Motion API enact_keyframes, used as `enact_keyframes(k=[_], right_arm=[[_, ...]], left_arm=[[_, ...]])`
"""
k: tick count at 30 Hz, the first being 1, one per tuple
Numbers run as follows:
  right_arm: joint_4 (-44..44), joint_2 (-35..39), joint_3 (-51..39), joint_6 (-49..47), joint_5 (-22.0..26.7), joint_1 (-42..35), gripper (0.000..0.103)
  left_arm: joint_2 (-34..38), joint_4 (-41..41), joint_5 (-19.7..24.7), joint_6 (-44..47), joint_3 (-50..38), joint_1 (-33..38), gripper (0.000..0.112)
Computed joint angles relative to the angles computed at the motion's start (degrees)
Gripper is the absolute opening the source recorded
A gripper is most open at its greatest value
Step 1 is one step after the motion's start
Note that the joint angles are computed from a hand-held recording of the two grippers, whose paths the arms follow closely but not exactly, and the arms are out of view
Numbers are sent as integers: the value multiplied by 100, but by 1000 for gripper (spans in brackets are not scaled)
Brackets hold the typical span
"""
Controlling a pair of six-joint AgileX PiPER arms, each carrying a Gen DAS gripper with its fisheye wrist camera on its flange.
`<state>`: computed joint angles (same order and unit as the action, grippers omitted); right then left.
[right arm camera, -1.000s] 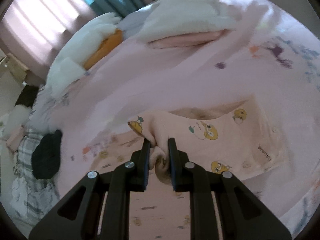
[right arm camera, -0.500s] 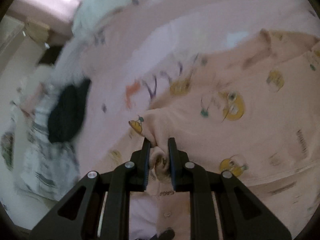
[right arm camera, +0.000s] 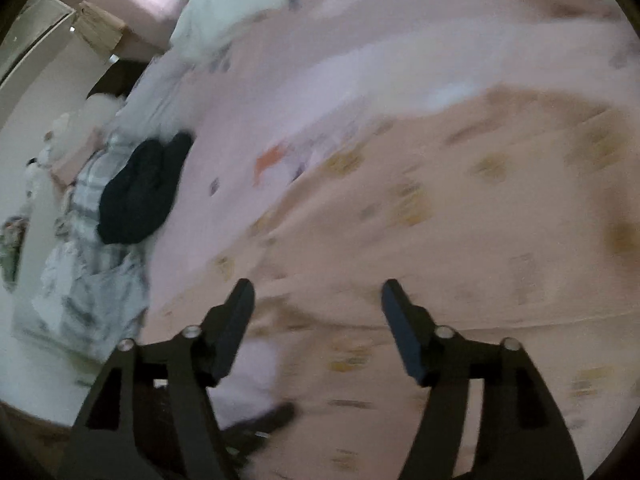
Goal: Fold small clothes
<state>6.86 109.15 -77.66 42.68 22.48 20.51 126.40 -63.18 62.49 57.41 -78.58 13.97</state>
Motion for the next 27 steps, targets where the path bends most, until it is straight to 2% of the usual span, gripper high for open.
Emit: enact_keyframes(k=[4, 6, 7, 8, 9, 11, 12, 14, 16, 18, 19, 21, 22, 23, 25, 27], right_arm=[[-2243, -563, 958, 2203, 450, -606, 76], [-2762, -596, 1349, 2718, 556, -981, 74], [-2736, -547, 1429, 2671, 736, -1246, 71], [-2481, -537, 1669, 2396, 687, -1630, 70], [-1997, -622, 1971, 2022, 410, -1999, 68], [-851, -1177, 2688, 1194, -530, -2411, 68], [-278, -1347, 2855, 622, -733, -2527, 69], [252, -1654, 2910, 40, -680, -2516, 69], [240, -1815, 2914, -134, -739, -2270, 69], [-651, -1687, 2760, 609, -741, -1853, 68], [-1223, -1551, 2583, 1110, -487, -1715, 68], [-2369, -924, 1944, 1999, 521, -1439, 66], [-2916, -525, 1758, 2386, 817, -1349, 64], [-3435, -321, 1752, 2802, 883, -1270, 65], [-4581, -430, 2078, 3820, 584, -1097, 73], [-5528, -350, 2226, 4582, 662, -826, 75]], left_arm=[[147, -54, 141, -190, -184, 2, 4], [187, -86, 167, -292, -255, -23, 4], [162, -91, 178, -269, -213, 1, 4], [163, -95, 184, -241, -203, 19, 4], [144, -105, 159, -211, -179, 12, 4], [101, -112, 104, -120, -103, 23, 4], [92, -116, 72, -118, -97, 9, 4], [81, -154, 56, -41, -32, 41, 4], [81, -183, 99, 39, 36, 103, 4], [132, -201, 155, 32, 3, 136, 4], [144, -209, 166, 14, -17, 126, 4], [154, -230, 177, 50, -12, 138, 4], [149, -261, 169, 88, 7, 141, 4], [138, -289, 144, 134, 35, 138, 4], [64, -279, 41, 191, 109, 112, 4], [-17, -279, -101, 161, 163, 57, 4]])
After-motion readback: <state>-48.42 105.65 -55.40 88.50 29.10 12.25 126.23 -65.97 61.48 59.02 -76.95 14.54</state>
